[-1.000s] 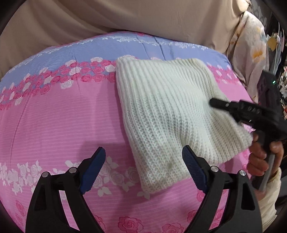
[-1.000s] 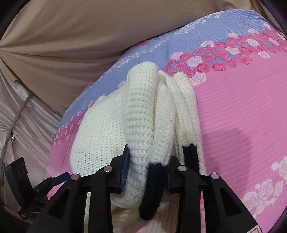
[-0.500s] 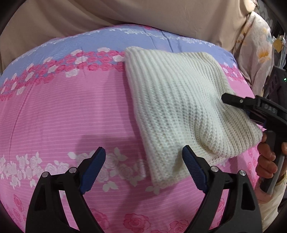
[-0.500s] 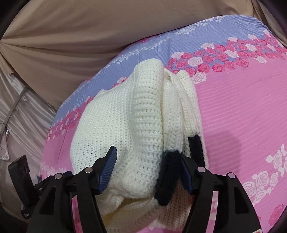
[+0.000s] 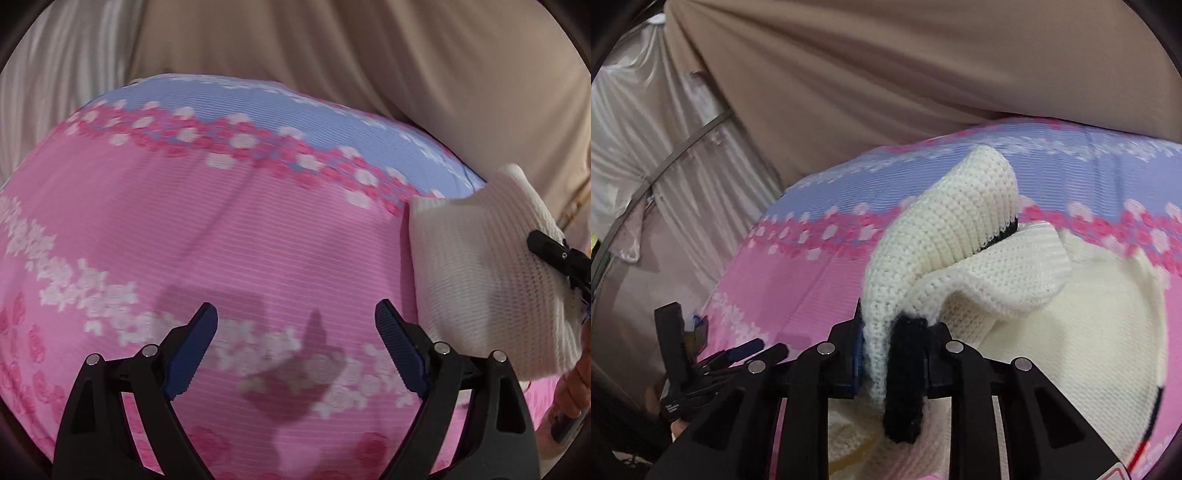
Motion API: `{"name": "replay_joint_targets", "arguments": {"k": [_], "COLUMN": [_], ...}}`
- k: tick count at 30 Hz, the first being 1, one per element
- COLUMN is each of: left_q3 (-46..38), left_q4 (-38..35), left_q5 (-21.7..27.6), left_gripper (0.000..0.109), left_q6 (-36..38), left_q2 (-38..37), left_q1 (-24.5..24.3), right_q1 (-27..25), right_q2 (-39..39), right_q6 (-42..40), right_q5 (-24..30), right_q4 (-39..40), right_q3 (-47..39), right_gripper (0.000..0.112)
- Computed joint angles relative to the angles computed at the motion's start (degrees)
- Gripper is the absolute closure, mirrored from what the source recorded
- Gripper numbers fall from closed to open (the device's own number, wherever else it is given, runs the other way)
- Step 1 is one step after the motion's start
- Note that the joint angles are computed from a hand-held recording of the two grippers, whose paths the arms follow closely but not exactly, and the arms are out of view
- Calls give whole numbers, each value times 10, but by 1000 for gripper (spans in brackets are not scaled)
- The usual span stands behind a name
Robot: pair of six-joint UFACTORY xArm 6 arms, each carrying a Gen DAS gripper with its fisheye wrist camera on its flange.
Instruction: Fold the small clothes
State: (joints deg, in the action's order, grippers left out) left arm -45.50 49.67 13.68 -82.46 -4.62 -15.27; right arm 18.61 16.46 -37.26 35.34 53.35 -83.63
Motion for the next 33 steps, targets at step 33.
{"name": "replay_joint_targets", "arguments": {"k": [33], "left_q3": [-324], "left_q4": [-315], "left_q5": [0], "left_gripper": [24], "left_q6": [445], "left_q2": [269], "left_q1": [-195], "right_q1": [-254], "right_q2": [-50], "right_q6": [-129], "right_q5": [59], "right_q4": [286], "right_q3": [219], "right_gripper": [89]}}
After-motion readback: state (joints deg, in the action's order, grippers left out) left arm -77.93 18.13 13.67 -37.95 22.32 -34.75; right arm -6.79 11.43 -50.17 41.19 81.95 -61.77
